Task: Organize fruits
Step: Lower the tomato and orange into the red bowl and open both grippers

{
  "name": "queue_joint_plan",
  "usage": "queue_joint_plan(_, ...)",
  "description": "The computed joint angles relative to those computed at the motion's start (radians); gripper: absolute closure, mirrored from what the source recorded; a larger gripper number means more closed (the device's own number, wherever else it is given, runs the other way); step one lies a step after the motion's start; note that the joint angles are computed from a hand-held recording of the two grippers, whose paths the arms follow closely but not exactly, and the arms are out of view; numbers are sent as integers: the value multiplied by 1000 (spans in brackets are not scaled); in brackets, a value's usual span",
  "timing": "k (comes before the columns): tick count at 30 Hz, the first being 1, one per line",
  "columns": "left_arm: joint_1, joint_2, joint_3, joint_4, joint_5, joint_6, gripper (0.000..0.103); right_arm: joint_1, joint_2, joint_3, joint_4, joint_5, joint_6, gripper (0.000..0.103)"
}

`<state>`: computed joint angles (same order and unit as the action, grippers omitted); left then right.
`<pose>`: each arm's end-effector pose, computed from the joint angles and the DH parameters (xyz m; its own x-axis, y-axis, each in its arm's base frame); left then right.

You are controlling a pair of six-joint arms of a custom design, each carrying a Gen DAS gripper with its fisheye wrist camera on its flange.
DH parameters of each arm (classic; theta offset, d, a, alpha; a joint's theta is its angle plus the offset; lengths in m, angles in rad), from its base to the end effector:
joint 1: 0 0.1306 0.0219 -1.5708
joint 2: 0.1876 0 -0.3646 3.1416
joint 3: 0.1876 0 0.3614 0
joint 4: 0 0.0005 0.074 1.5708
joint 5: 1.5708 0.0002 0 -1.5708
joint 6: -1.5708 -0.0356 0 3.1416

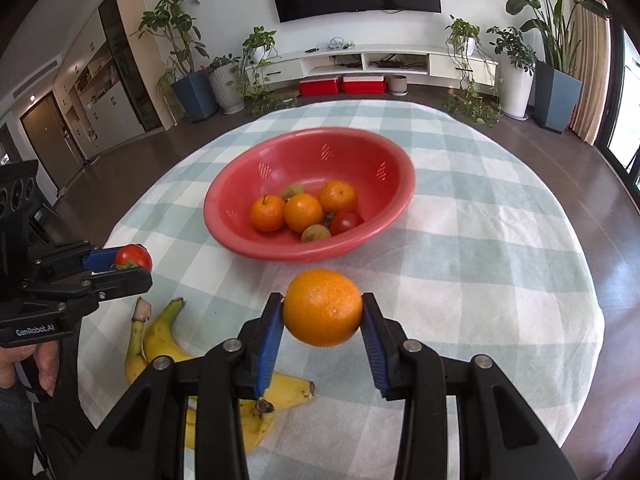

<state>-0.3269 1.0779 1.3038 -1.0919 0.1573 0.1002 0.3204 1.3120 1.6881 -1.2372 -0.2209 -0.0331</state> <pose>0.3154 -0.1134 0.4760 -0.7591 0.1531 -0.6327 0.3390 0.9227 -0.1835 0.3800 0.1338 0.5444 -0.7342 -0.2096 -0.6457 -0.4187 0.8885 0.1877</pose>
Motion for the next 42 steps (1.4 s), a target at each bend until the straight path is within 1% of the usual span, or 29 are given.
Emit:
queue_joint_plan(6,-11,109,138,-11,-23,-39,68,-22,78,149,-18,6,28,62)
queue_joint_plan(11,-9,222,263,-29,-36,-49,68,-11,172,258,-41,14,49,62)
queue_joint_plan(15,-6,300,330,-40,-54,-59,68,-3,228,301,-55,13,54,62)
queue_joint_plan(20,-5,387,387,-47,-66,-69,68,7,282,324,-72,19,74,62)
queue_joint_plan(28,-9,471,407,-27,-77,-78,68,20,328,340,-88,59,112,62)
queue_joint_plan(31,-12,487,405,-24,-84,-79,68,21,339,342,-97,68,118,62)
queue_joint_plan(35,-6,495,403,-17,-86,-70,67,26,335,330,-86,79,132,61)
queue_joint_plan(36,-6,497,403,-18,-88,-70,66,27,335,331,-88,81,132,61)
queue_joint_plan(38,-4,497,404,-19,-93,-69,57,26,336,333,-89,82,129,61)
queue_joint_plan(42,-3,487,394,-19,-91,-70,56,24,330,332,-89,87,128,61)
